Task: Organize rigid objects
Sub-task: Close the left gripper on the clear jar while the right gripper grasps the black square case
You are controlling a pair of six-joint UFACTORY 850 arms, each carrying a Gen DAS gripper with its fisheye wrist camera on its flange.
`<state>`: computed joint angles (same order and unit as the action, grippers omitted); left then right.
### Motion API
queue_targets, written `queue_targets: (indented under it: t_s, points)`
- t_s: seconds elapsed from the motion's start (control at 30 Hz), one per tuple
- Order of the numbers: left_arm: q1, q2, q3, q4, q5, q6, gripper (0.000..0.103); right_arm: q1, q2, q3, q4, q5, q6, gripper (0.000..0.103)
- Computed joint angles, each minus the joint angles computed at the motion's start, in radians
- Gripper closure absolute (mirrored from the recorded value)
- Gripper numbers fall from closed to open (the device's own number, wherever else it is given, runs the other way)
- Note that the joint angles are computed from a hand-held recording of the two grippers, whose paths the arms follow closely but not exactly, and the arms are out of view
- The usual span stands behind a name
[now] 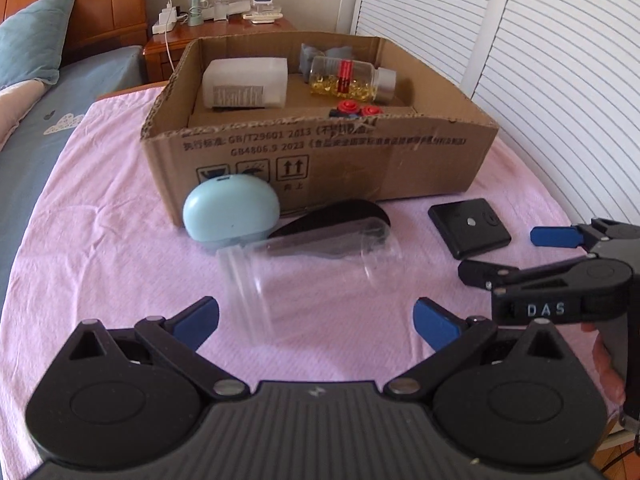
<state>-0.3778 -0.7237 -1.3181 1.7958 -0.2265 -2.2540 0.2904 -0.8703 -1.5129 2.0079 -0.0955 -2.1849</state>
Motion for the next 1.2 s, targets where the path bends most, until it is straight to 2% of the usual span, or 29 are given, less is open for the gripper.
queue_targets:
  t_s: [0.2, 0.3, 0.4, 0.6, 0.67, 0.73, 0.97, 1.07, 1.1, 1.2]
  points:
    - [-0.015, -0.058, -0.088, -0.192, -0.052, 0.188, 0.001, -0.008, 0.007, 0.024, 0.194, -0.037, -0.213, 0.000]
    - [-0.022, -0.071, -0.105, -0.212, -0.081, 0.192, 0.001, -0.006, 0.008, 0.028, 0.268, -0.037, -0.280, 0.000]
    - [-0.029, -0.080, -0.118, -0.289, -0.136, 0.271, 0.001, -0.005, 0.008, 0.028, 0.285, -0.037, -0.294, 0.000]
    - [-0.021, -0.052, -0.058, -0.225, -0.152, 0.254, 0.001, -0.002, 0.010, 0.034, 0.359, -0.037, -0.361, 0.000]
    - [-0.019, -0.046, -0.036, -0.142, -0.152, 0.177, 0.001, 0.001, 0.011, 0.035, 0.399, -0.033, -0.393, 0.000]
    - [-0.018, -0.052, -0.035, -0.123, -0.150, 0.154, 0.001, 0.004, 0.010, 0.035, 0.413, -0.036, -0.406, 0.000]
    - [-0.020, -0.053, -0.025, 0.016, -0.169, -0.005, 0.002, 0.016, -0.002, 0.020, 0.373, -0.052, -0.380, 0.000]
    - [-0.021, -0.052, -0.025, 0.044, -0.175, -0.022, 0.007, 0.018, -0.015, -0.001, 0.335, -0.052, -0.343, 0.000]
    - [-0.019, -0.051, -0.026, 0.042, -0.170, -0.019, 0.012, 0.019, -0.020, -0.009, 0.318, -0.051, -0.327, 0.000]
    - [-0.009, -0.041, -0.015, 0.075, -0.139, -0.046, 0.013, 0.021, -0.033, -0.032, 0.263, -0.047, -0.274, 0.000]
